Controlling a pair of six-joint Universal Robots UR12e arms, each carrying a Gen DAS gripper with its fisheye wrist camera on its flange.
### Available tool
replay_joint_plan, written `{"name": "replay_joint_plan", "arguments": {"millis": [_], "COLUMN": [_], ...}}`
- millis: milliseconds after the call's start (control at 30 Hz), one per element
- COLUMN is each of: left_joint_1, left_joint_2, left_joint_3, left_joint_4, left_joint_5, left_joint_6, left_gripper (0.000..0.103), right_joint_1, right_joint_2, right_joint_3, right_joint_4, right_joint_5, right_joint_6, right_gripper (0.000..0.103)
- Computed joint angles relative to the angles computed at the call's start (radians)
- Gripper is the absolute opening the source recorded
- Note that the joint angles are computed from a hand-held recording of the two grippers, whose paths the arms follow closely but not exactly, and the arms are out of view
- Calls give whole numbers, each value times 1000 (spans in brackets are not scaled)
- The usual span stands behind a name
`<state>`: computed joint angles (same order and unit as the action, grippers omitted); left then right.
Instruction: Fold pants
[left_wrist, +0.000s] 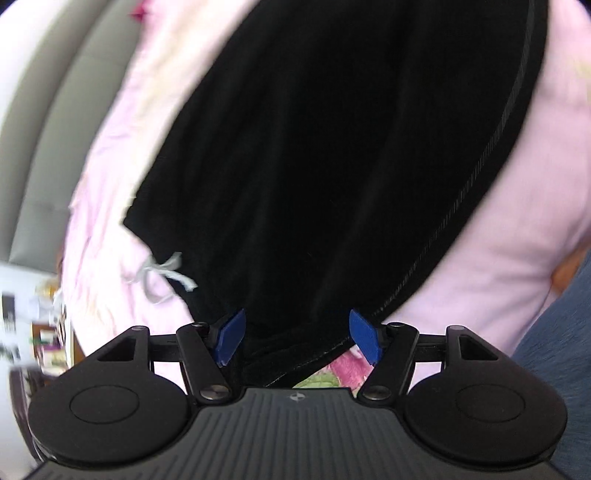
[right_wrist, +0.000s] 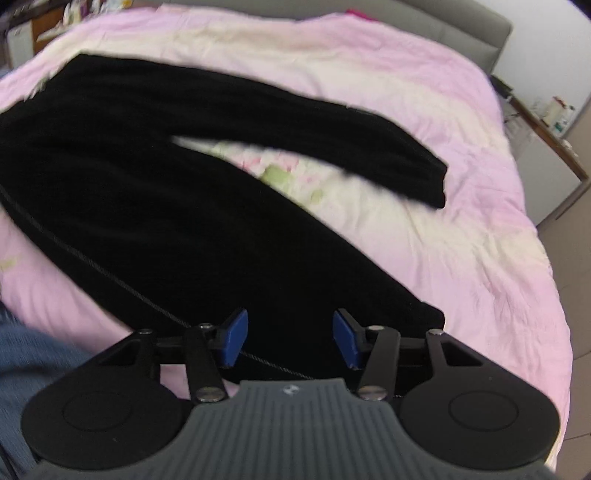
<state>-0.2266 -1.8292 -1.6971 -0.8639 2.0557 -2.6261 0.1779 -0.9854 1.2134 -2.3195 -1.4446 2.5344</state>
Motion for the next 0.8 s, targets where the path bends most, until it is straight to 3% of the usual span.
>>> {"name": "replay_joint_plan", "arguments": {"millis": [133,233,367,467,500,600,667,733,800], "left_joint_1": [3,-2,-7,-8,-10,-30,-42,-51,-57], "left_joint_2": [-23,-25,-27,-26,-24,-16,-9,-1,12], "left_joint_3": [7,-8,-8,-5,-4,-23,-38,-51,-56], "left_joint_4": [-43,-31,-38,-58,-64,-32,-3,35,64], "left_joint_5": [-17,-8,11,-5,-11,23,48,66,73], "left_joint_6": [32,65,28,-19,-40,-80,-125,-174,-243], "left_gripper": [77,77,76,53,40,32,27,23,21], "right_joint_1": [-5,-3,1,6,8,8,9,15,13], "right_joint_2": [29,43,62,77,78,67,58,48,28], "right_joint_3": [-46,-62,-80,-101,-101,-71,-39,-6,22], "right_joint_4": [127,183,226,273,278,262,213,147,98], "right_joint_5": [-43,-75,-99,-125,-143,-159,-167,-197,-184], "right_joint_6": [-135,-225,-313,-371,-388,-429,-415,-410,-394], "right_gripper": [48,49,52,53,53,53,43,20,7]}}
